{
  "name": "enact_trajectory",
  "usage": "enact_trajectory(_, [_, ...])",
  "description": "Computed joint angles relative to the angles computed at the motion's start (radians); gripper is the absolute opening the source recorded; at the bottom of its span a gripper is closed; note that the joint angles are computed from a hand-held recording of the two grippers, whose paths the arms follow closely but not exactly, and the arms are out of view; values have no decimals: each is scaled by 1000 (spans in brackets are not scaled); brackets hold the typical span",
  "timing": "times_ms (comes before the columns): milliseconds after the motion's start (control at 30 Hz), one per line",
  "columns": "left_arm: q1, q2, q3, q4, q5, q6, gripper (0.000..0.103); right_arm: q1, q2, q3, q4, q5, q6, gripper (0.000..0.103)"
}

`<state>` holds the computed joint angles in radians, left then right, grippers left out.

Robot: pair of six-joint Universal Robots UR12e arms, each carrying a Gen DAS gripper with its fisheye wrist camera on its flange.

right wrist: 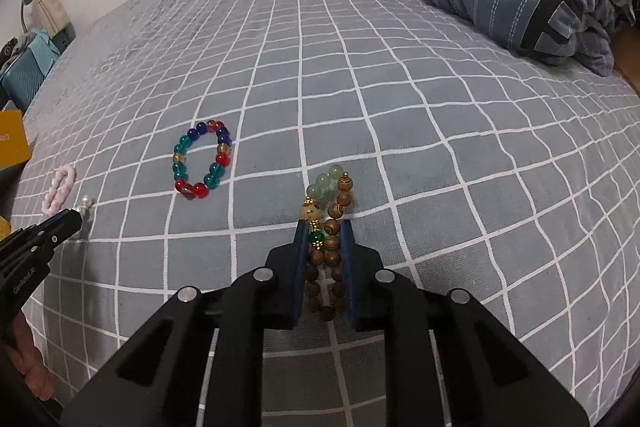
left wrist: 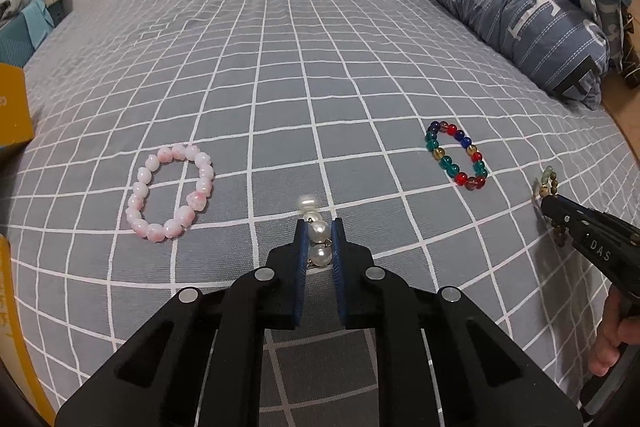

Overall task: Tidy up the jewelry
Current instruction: 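Carry the pearl earrings and wooden bead bracelet over the white box with both grippers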

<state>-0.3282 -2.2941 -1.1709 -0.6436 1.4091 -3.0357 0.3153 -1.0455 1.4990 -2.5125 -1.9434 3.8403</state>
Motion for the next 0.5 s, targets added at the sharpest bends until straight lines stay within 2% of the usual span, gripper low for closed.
enact_trajectory(500, [9,36,-36,21,-18,-15,11,19,-21,15,-31,-27,-9,15])
